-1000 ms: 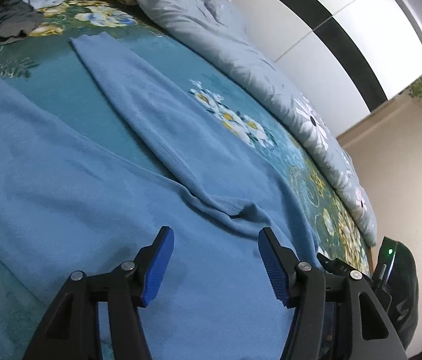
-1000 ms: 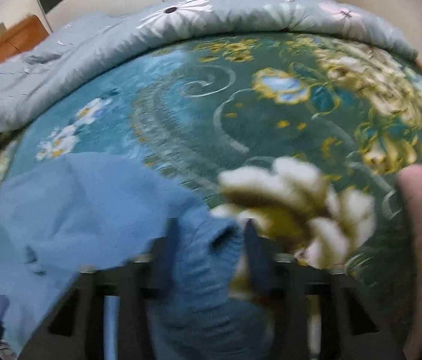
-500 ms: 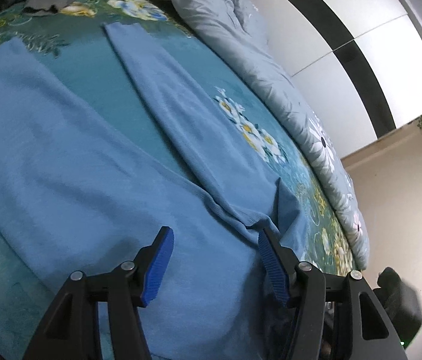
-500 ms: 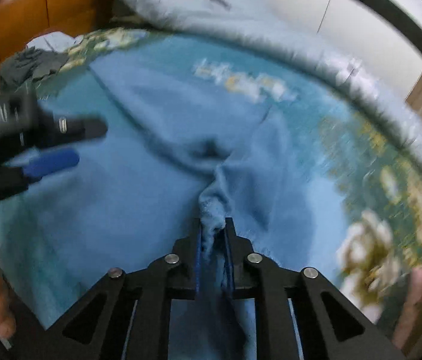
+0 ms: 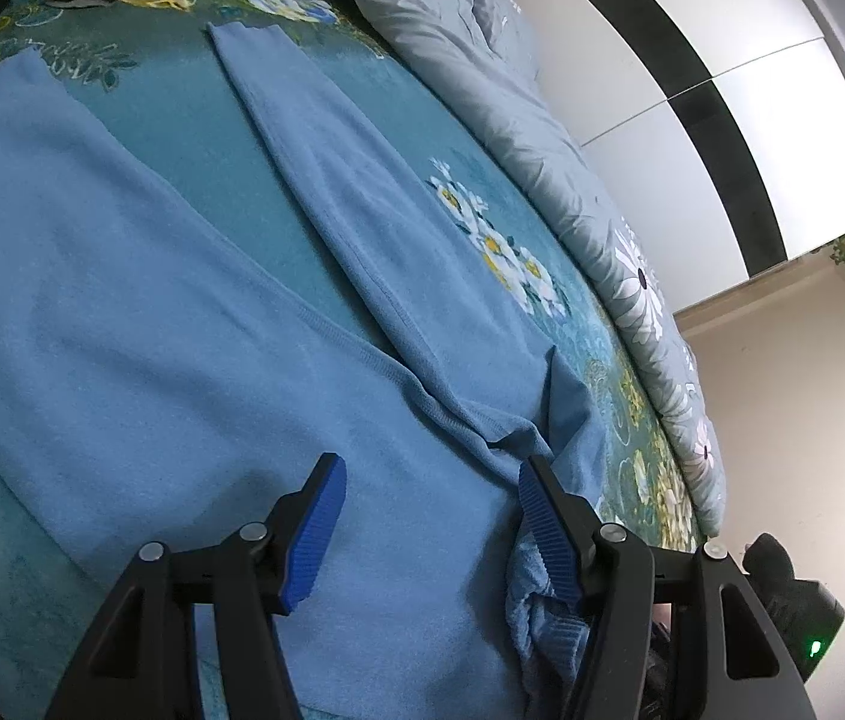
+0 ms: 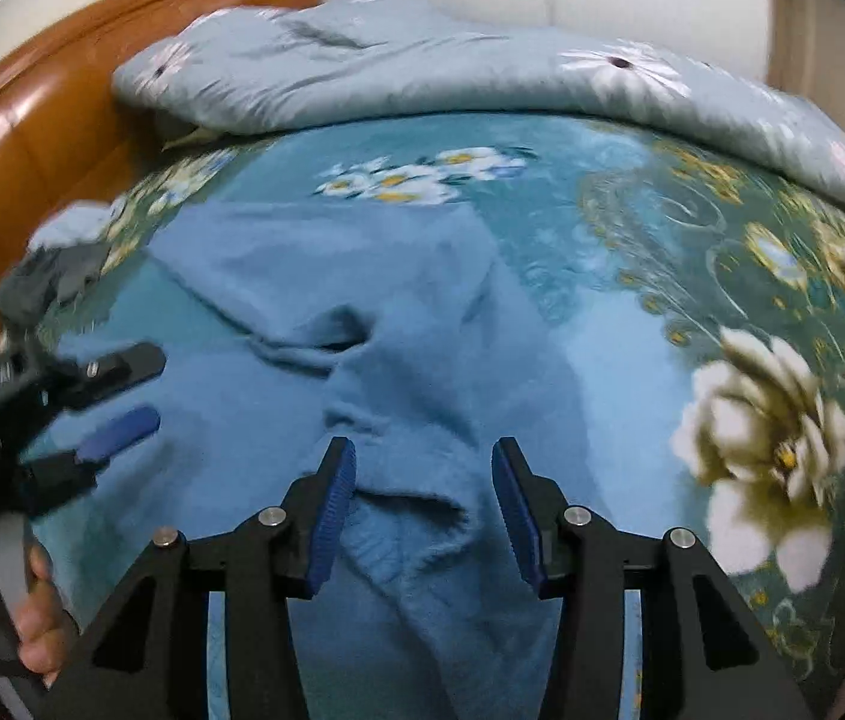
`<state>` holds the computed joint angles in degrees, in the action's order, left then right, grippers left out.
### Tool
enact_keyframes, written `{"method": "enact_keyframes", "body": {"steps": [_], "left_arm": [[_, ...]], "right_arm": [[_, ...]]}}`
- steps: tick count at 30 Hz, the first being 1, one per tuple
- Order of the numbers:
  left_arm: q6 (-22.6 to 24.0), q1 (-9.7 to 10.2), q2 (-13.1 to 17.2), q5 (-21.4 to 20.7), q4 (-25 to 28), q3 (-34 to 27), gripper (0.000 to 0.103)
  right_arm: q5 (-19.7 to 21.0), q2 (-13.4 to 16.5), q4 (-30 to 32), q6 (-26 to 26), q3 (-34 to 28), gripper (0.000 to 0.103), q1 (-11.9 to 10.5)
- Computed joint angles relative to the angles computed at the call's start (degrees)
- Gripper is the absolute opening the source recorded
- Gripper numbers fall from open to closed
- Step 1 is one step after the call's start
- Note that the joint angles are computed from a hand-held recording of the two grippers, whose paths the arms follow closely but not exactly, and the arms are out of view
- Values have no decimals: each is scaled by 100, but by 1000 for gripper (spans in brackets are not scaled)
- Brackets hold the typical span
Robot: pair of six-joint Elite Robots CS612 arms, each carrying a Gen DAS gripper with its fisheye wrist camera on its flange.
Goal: Fold clothes
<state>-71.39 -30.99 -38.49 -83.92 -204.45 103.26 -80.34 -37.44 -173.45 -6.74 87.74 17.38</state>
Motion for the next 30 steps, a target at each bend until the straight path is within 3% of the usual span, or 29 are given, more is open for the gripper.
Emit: {"method": "enact_keyframes", "body": {"steps": [3, 6, 16, 18, 20, 21, 24, 26, 27, 30], "left_arm": [[-39, 17, 15, -80, -9, -5, 65], [-38, 32, 24, -163, 12, -19, 65], [-17, 62, 69, -407, -99, -63, 65], [-104, 81, 89, -446, -140, -66, 65], [-223, 104, 122, -519, -194, -71, 66], [-264, 113, 137, -560, -222, -78, 66], [-304, 133, 177, -688, -299, -109, 66], [-301, 143, 202, -784, -346, -136, 66], [-306, 149, 216, -833, -367, -151, 66], [-322, 168, 256, -957, -389, -199, 66]], "right_arm": [[-633, 31, 215, -893, -100, 49, 207], [-1251, 124, 447, -1321, -254, 49, 292], [-1563, 225, 137, -1312, -334, 49, 346], [-973, 166, 270, -590, -357, 38, 211], [-571, 121, 323, 166, -387, 10, 53], [-529, 112, 320, 400, -411, 8, -8], [-959, 87, 158, 910, -488, 7, -168], [-1497, 105, -138, 1196, -561, 7, -264], [-1971, 152, -238, 1287, -657, 7, -287], [-2438, 361, 18, 1406, -1008, 7, -404]]}}
